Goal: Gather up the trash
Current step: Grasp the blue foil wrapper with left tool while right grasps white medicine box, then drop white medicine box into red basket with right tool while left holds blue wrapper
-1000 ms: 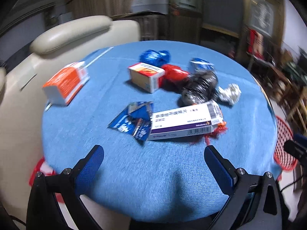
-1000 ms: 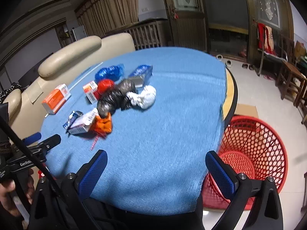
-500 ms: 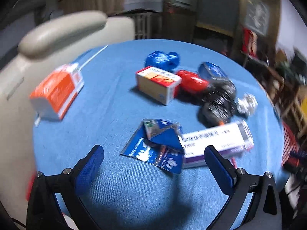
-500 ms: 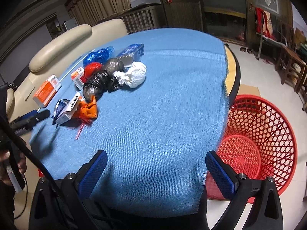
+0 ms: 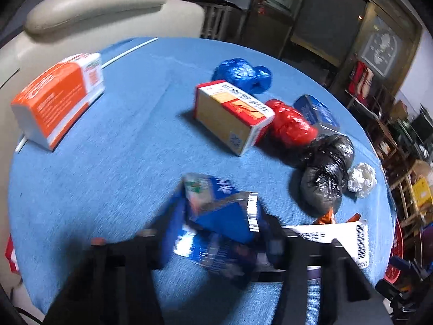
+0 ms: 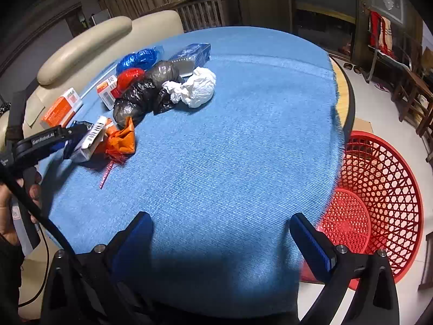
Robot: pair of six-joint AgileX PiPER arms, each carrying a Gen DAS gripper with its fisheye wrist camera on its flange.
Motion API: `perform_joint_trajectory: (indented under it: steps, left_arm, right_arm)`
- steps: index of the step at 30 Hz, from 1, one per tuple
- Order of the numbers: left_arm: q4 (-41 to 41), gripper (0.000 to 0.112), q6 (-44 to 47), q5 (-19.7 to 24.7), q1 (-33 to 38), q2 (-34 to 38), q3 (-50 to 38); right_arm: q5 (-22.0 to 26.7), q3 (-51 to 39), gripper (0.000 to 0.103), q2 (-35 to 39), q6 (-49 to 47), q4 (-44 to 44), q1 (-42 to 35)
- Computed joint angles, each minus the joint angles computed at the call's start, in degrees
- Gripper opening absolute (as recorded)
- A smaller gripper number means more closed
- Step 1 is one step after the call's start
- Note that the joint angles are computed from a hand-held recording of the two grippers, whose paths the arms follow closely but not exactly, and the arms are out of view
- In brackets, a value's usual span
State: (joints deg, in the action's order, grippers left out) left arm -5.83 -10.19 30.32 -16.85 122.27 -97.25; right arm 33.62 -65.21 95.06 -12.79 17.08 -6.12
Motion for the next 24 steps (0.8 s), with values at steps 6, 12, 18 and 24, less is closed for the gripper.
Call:
perform_joint_trajectory:
  steps: [6,12,18,24]
  left_arm:
    - [-6.21,0.044,5.1,-3.21,1.56,-1.75,3.25]
    - [-5.49,0.043,3.55,-8.5,3.71,-6.57,9.83]
    - [-2.4,0.043,1.13,-11.02,5.19,-8.97,14.16]
    - [-5.26,0.043,3.63,-12.21,6.7,-10.23,17.44]
  right_arm:
    - [0.7,-3.47,0.103,2.14,4.36,-5.54,2.93]
    - [2.9,-10.78,0.103,4.25,3.55,-3.86,5.39]
    - [7.95,-22.81,0.103,9.7,-8.53,5.66,10.28]
    - [18.91,-43.09,0.103,20.99,-23.03,0.11,18.62]
